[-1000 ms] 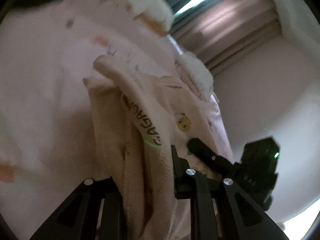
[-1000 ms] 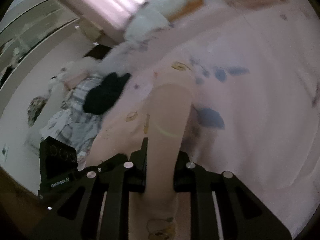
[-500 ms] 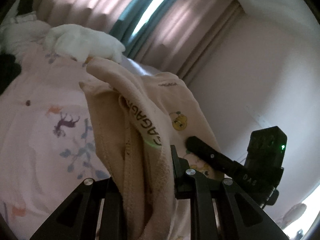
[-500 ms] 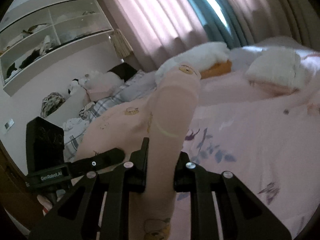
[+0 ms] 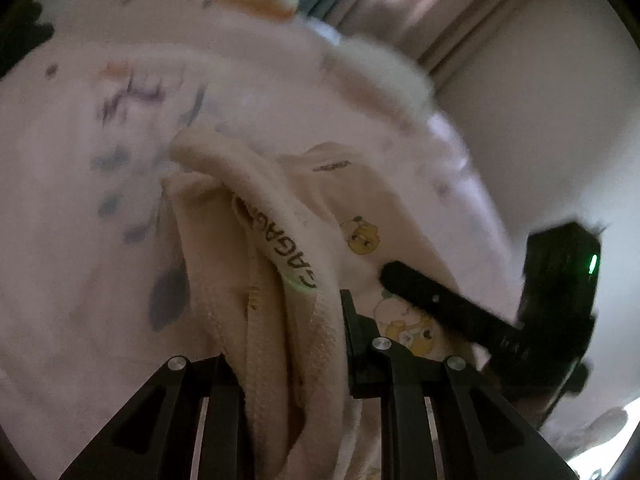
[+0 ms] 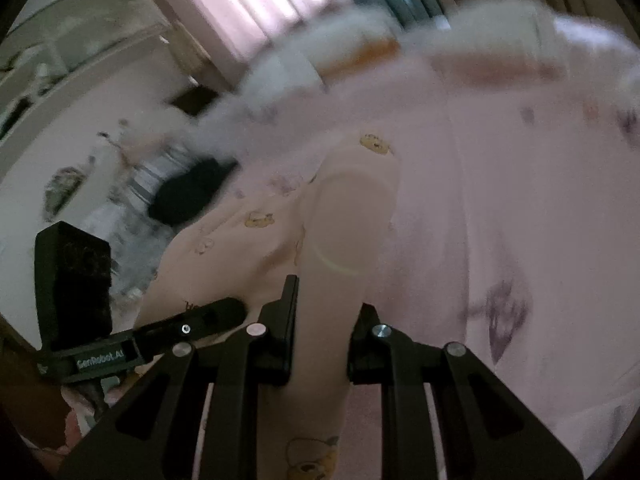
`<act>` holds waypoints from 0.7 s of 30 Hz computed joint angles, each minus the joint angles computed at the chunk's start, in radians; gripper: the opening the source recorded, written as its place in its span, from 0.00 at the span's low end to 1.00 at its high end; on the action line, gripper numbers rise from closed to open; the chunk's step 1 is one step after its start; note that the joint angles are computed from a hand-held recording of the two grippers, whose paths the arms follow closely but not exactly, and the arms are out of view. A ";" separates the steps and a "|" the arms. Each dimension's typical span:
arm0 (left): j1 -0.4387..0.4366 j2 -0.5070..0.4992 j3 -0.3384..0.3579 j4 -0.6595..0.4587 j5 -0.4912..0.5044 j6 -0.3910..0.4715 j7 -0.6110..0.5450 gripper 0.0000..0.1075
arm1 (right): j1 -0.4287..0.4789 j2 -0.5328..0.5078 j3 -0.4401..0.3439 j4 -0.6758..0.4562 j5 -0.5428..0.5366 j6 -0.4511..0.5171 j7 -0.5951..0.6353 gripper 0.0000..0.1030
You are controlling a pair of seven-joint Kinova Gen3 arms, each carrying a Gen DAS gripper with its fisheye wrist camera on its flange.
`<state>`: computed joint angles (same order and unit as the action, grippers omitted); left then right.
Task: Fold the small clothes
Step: 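Lift the strip end with both grippers and fold it over onto the rest, then lay the folded onesie down and open both grippers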
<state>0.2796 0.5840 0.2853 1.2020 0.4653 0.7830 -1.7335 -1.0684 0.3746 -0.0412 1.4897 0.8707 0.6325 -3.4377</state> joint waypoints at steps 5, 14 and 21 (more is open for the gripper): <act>-0.072 -0.004 0.055 0.096 0.055 -0.076 -0.145 0.27 | 0.103 0.026 -0.035 0.117 -0.072 -0.195 -0.054 0.22; -0.168 -0.122 0.040 0.308 0.219 -0.193 -0.251 0.44 | -0.008 0.034 0.049 0.057 -0.139 -0.032 0.011 0.35; -0.197 -0.108 0.034 0.291 0.253 -0.136 -0.238 0.46 | -0.004 0.040 0.005 -0.016 -0.166 0.153 0.068 0.47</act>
<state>0.0822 0.4756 0.3190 1.4926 0.7183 0.6469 -1.9715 -1.0725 0.4143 -0.0359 1.4735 0.7046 0.7855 -3.3697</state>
